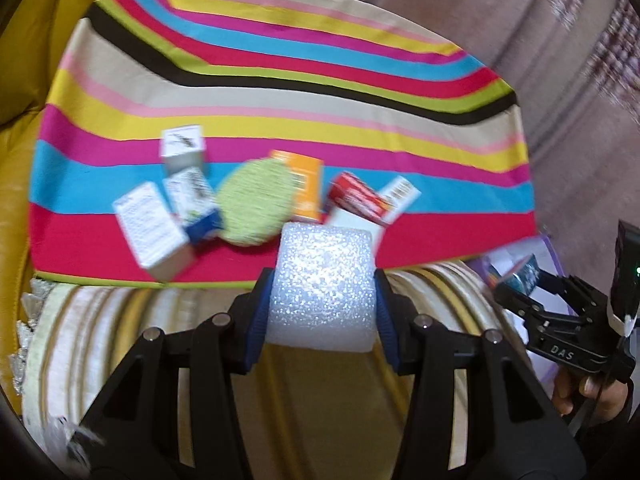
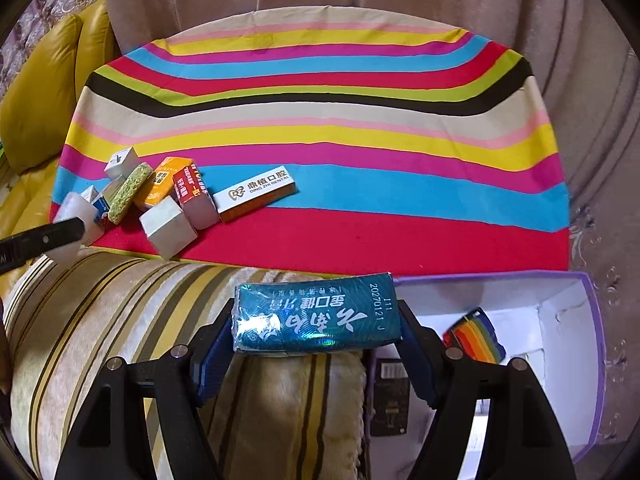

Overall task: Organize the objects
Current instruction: 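Carry the foam block and teal box into the purple box and release both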

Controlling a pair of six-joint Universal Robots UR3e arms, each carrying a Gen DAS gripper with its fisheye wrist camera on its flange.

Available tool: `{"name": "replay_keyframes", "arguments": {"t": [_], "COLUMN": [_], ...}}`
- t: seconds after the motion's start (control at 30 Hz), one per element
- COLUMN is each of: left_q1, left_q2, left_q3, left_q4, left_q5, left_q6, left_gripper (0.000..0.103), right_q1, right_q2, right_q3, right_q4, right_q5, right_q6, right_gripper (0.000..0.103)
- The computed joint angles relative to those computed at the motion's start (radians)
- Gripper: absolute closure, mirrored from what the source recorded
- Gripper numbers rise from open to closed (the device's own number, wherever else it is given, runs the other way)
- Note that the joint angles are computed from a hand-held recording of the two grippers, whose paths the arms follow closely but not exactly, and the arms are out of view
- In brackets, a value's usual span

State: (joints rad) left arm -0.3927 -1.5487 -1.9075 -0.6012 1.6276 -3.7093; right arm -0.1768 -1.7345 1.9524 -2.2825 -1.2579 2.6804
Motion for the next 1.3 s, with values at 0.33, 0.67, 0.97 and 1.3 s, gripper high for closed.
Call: {"name": "replay_keyframes", "arguments": {"t": [0.33, 0.67, 0.97, 1.3], "left_q1": [-0.126, -0.203, -0.272, -0.332], "left_q2": [-0.161, -0.348, -0.536, -0.746], "left_q3": [0.202, 0.435, 0.708, 1.056], "left_q4": [-0.034, -0.084, -0.155, -0.297], "left_q5": [-0.026, -0.100, -0.146, -0.185], "left_q6": [0.022, 0.049, 0.086, 0.147], "left_gripper": [0.052, 0.052, 0.052, 0.051], "right_q1": [-0.146, -0.385, -0.631, -0.778], "right_q2": [-0.173, -0.319, -0.372, -0.365], "right_q3": [0.101, 0.179, 0.197, 0.187], "right_q4": [0.070, 0.184, 0.245, 0.236], "right_q5": [0.043, 0.093, 0.115, 0.104], "right_q6": [-0.041, -0.140, -0.211, -0.208], "right_gripper": [0.029, 0.029, 0.029, 0.028]}}
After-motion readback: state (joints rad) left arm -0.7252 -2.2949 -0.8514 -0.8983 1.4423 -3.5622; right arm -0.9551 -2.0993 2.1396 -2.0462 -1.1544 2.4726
